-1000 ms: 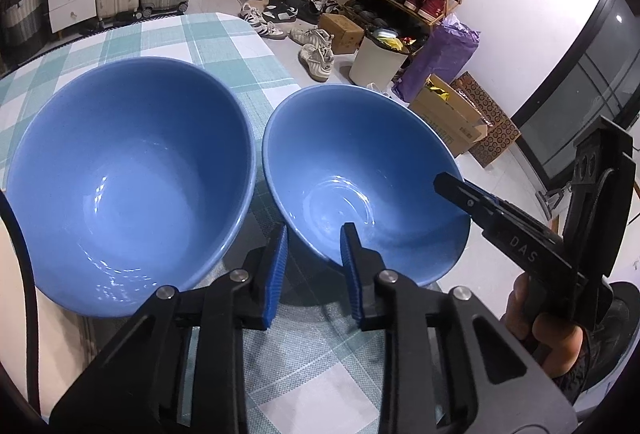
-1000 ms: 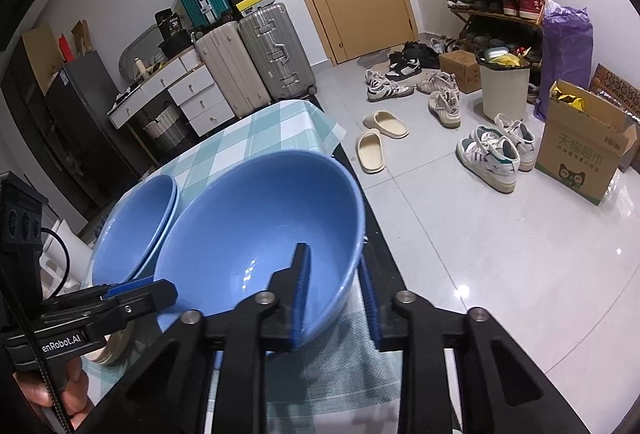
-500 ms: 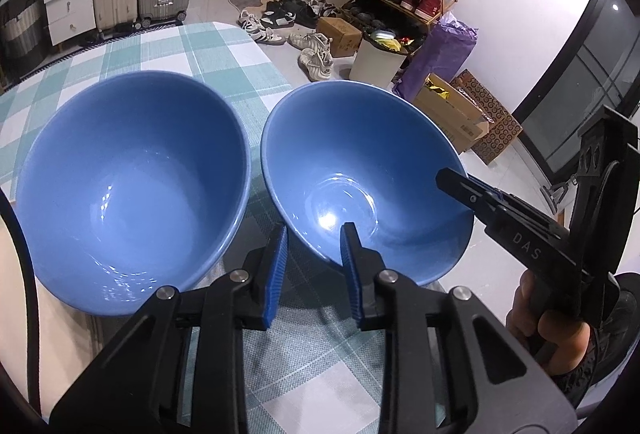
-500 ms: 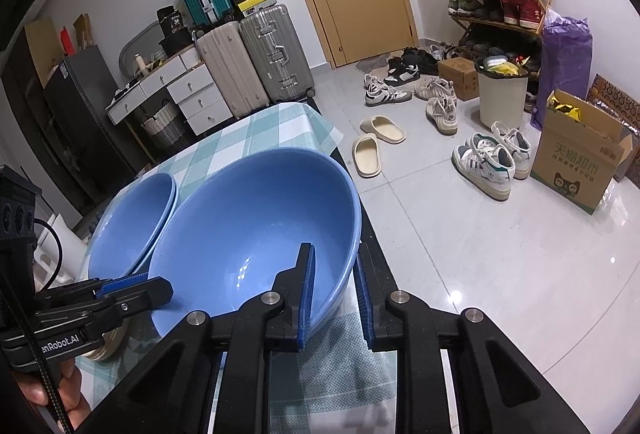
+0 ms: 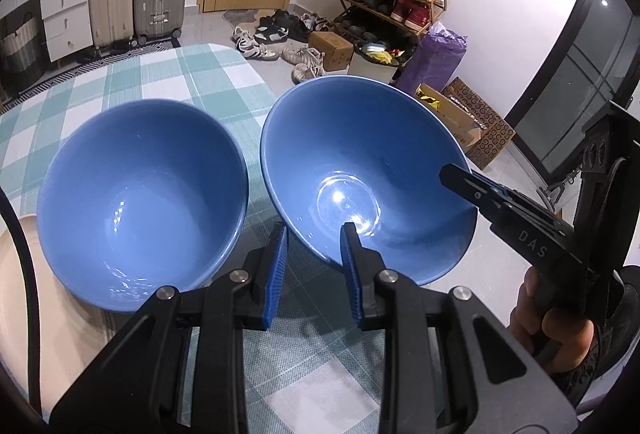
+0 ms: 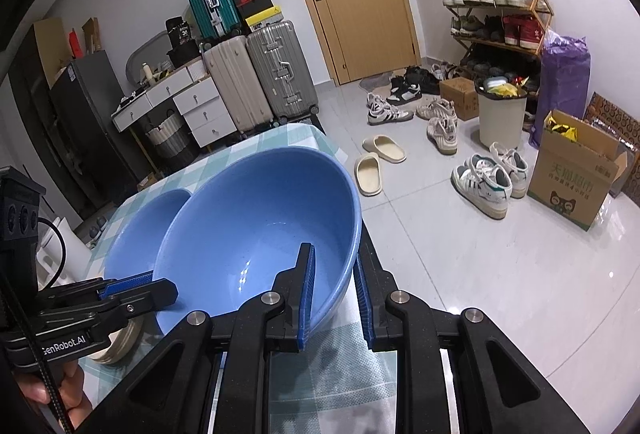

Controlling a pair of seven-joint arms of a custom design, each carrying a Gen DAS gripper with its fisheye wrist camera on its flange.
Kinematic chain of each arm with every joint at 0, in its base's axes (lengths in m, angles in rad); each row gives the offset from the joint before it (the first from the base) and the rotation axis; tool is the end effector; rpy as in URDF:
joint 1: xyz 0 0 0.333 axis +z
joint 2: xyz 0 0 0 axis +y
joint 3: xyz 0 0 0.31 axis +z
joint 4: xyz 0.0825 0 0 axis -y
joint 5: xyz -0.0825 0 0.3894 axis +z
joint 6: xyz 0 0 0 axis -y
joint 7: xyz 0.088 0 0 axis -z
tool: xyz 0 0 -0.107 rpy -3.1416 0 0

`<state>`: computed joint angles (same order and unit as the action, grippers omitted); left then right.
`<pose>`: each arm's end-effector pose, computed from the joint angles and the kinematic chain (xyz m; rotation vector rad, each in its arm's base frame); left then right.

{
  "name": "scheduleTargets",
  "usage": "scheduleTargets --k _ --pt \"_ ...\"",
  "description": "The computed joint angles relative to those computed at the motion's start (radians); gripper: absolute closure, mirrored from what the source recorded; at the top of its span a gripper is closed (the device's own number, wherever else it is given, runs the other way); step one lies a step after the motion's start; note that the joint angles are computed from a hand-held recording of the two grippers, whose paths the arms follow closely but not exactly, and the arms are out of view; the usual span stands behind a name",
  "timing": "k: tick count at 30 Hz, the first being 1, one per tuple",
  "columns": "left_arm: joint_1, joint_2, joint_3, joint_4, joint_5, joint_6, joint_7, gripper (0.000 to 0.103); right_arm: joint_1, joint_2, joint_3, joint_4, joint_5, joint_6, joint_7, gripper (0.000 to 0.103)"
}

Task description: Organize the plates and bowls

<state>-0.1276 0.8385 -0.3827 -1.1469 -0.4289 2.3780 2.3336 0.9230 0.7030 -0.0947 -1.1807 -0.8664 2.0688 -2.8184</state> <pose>0.7390 -0.2996 0.3631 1.0390 -2.7033 1.1246 0.5348 0.5563 0.4072 -1.0490 2.1734 -0.7982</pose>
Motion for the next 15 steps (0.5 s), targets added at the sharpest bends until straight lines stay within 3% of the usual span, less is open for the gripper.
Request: scheduleTargets --k 15 --pt "0.075 -0.13 -0.034 -0.162 -0.112 0.048 0.127 0.079 0.039 0.067 -0.024 0.157 0.0 -0.093 -0.072 0.082"
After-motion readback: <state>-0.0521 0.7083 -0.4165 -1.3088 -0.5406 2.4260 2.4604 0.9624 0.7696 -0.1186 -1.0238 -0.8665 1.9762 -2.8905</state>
